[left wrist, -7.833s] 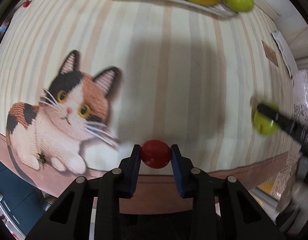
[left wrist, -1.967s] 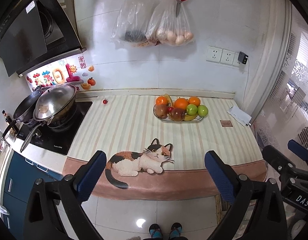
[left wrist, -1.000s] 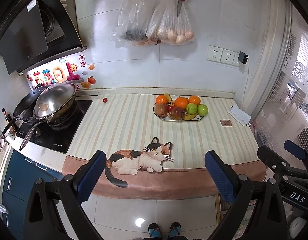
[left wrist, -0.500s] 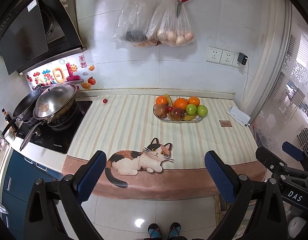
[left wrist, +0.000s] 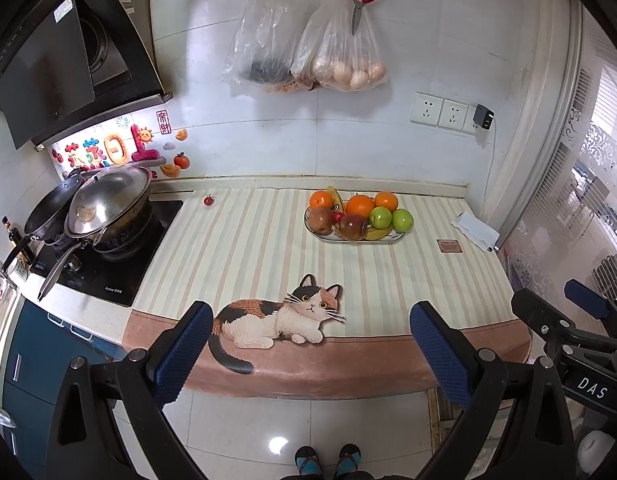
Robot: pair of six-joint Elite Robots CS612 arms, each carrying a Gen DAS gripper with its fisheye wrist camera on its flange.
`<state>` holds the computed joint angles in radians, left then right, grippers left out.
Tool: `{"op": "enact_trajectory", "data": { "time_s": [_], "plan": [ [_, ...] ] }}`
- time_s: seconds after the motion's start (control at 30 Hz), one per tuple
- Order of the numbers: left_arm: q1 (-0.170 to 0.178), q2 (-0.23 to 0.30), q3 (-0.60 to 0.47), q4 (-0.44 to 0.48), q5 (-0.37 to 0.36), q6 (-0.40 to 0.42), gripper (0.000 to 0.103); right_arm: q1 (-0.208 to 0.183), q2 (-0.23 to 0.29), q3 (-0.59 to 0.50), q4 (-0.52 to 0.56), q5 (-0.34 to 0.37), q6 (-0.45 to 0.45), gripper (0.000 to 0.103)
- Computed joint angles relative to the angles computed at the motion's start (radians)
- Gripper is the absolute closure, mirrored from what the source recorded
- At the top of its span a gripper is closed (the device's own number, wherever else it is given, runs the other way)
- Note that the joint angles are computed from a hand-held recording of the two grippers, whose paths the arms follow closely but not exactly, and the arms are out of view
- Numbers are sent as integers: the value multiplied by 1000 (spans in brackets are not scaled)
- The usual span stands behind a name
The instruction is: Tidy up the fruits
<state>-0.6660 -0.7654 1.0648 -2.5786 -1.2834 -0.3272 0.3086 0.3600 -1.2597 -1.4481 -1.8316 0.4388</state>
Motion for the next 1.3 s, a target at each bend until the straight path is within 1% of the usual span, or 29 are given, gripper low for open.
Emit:
{"op": "enact_trajectory", "data": {
  "time_s": [0.47,0.8,1.3],
  "plan": [
    [-3,0,0,1,6,-7,2,2,-2,2,-1,-3,3,1],
    [-5,7,-16,18,22,-4,2,-1,-14,21,0,-8,-10,1],
    [-4,7,-10,8,21,-4,2,2,-15,24,5,-24,-12,1]
  ]
}}
